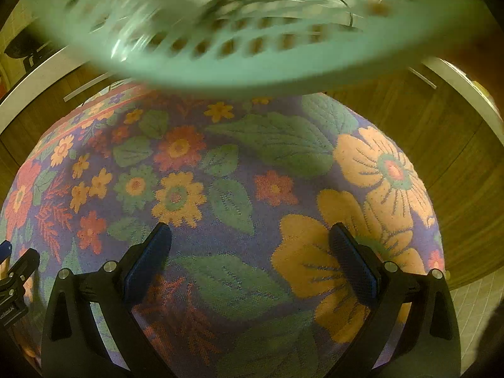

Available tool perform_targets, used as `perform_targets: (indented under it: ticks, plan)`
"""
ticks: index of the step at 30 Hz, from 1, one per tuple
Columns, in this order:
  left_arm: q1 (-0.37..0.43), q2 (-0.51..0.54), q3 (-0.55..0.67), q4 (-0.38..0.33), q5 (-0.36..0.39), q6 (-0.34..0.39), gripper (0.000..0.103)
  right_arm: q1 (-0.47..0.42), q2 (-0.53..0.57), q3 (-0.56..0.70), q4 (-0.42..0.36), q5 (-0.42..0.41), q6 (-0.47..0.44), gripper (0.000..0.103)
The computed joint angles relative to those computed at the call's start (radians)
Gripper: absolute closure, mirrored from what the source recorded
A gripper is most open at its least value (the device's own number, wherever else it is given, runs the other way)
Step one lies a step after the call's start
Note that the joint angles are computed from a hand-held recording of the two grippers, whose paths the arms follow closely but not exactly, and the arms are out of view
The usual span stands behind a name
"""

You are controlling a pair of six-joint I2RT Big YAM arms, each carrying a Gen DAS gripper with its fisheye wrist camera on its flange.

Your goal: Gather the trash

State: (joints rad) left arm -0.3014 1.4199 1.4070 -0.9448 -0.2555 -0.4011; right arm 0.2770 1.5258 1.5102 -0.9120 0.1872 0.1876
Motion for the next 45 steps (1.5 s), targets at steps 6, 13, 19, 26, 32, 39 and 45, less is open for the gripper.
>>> perform_targets:
  ticks: [6,13,19,26,32,39,45]
  plan:
    - [0.008,-0.027,-0.025,0.023,0.019,-0.029,0.008,-0.011,0.003,0.004,0.0,-0.006,-0.011,0.007]
    - [0.016,-0.059,-0.056,0.064,0.048,-0.039,0.009,-0.031,0.0,0.005,-0.001,-0.019,-0.025,0.007]
    - [0.01,-0.105,-0.099,0.123,0.023,-0.055,0.009,-0.038,0.0,0.008,-0.002,-0.022,-0.031,0.007]
    - [-0.007,-0.194,-0.185,0.273,0.068,0.015,0.009,-0.046,0.004,0.012,-0.001,-0.027,-0.037,0.007]
    - [-0.005,-0.217,-0.206,0.31,0.094,-0.005,0.009,-0.046,0.014,0.015,0.004,-0.023,-0.041,0.007]
    - [0.005,-0.281,-0.283,0.435,0.041,-0.059,0.009,-0.052,0.028,0.03,0.005,-0.027,-0.045,0.007]
    - [0.038,-0.261,-0.267,0.409,0.055,-0.118,0.009,-0.051,0.028,0.03,0.005,-0.026,-0.044,0.007]
